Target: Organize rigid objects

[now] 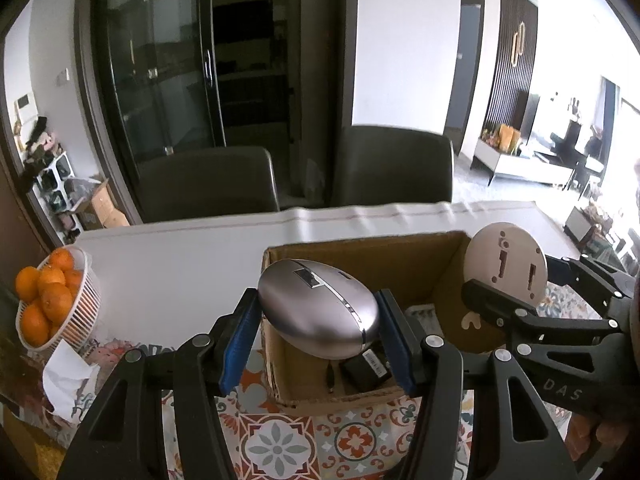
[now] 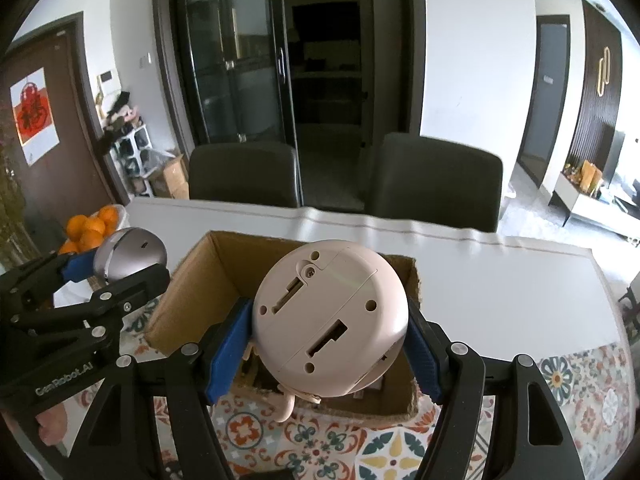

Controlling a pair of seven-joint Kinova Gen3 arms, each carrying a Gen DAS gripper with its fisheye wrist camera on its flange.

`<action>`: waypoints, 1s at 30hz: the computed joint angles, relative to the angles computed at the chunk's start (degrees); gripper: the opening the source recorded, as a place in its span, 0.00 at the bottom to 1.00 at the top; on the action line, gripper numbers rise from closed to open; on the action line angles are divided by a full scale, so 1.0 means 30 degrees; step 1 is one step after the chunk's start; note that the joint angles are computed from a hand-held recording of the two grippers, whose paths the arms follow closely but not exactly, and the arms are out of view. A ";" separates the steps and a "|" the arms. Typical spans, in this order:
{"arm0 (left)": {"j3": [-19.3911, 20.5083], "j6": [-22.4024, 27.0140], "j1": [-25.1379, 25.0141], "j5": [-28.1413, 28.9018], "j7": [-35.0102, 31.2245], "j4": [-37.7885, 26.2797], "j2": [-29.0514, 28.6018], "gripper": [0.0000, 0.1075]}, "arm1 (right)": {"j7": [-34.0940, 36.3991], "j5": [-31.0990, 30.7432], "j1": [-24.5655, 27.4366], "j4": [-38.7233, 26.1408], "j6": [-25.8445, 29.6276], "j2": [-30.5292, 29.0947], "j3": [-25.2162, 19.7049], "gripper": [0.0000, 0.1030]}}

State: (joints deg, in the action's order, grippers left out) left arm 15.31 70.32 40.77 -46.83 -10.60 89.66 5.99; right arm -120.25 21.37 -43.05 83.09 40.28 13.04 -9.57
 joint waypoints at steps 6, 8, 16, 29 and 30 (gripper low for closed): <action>-0.0499 -0.0934 -0.0773 0.1615 -0.1189 -0.0029 0.0523 0.53 | 0.1858 -0.1738 0.0642 -0.1296 0.0996 0.1451 -0.0106 0.69; -0.0671 -0.1240 -0.0956 0.2129 -0.1556 0.0046 0.0670 0.53 | 0.2157 -0.2007 0.0624 -0.1574 0.1329 0.1801 0.0029 0.69; -0.1124 -0.2144 -0.1546 0.4033 -0.2806 0.0281 0.1068 0.53 | 0.3555 -0.3130 0.0733 -0.2201 0.2258 0.2782 0.0257 0.69; -0.1102 -0.0249 -0.0253 0.2552 -0.1215 -0.0197 0.1224 0.66 | 0.3610 -0.3565 0.0680 -0.1904 0.2104 0.2717 0.0551 0.71; -0.1037 0.0281 0.0078 0.2035 -0.0839 -0.0273 0.1282 0.69 | 0.3167 -0.3167 0.0392 -0.1712 0.2103 0.2529 0.0734 0.71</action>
State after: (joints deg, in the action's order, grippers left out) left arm 12.20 71.17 41.01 -40.73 -13.12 88.84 9.83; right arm -110.75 11.88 -41.87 77.95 46.59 20.62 -7.37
